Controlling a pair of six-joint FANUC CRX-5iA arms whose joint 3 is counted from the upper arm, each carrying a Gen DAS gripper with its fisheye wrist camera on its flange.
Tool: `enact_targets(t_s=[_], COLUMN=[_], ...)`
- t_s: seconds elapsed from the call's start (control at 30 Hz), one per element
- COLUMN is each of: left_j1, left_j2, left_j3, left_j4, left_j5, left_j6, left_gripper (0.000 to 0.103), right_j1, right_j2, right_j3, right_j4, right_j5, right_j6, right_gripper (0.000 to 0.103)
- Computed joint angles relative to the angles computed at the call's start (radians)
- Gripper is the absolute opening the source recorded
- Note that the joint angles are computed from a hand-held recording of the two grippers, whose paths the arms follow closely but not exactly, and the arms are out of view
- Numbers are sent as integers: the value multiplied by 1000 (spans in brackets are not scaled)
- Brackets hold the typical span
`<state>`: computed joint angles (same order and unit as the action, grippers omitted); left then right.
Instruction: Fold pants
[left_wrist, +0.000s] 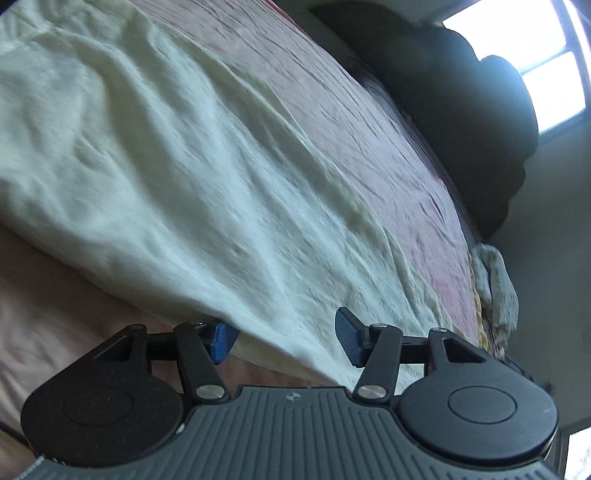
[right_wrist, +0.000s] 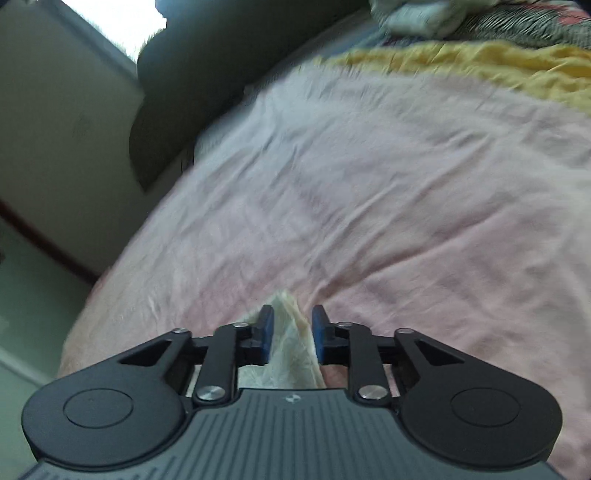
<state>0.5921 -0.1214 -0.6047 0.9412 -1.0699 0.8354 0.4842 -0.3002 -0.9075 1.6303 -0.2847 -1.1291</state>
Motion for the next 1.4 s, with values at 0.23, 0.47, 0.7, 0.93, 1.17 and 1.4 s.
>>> enact_targets(t_s=[0.23, 0.47, 0.7, 0.93, 1.17, 1.4], left_j1=[88, 98, 150, 162, 236, 312], left_j2=[-13, 6, 13, 1, -40, 40], left_j3=[27, 81, 84, 48, 42, 127], left_j4=[-48, -167, -167, -94, -19, -78], left_j5=[16, 85, 40, 17, 170, 296], left_j6=[93, 198, 132, -15, 48, 241], left_gripper=[67, 18, 17, 31, 71, 58], right_j1=[280, 342, 319, 323, 434, 455], right_j2=[19, 146, 146, 146, 200, 223], right_j3=[64, 117, 91, 94, 182, 220], right_j4=[-78, -201, -80, -102, -335, -407], right_j5=[-137, -121, -105, -110, -228, -256], right_j6=[194, 224, 183, 217, 496, 576], right_gripper=[54, 55, 55, 55, 75, 81])
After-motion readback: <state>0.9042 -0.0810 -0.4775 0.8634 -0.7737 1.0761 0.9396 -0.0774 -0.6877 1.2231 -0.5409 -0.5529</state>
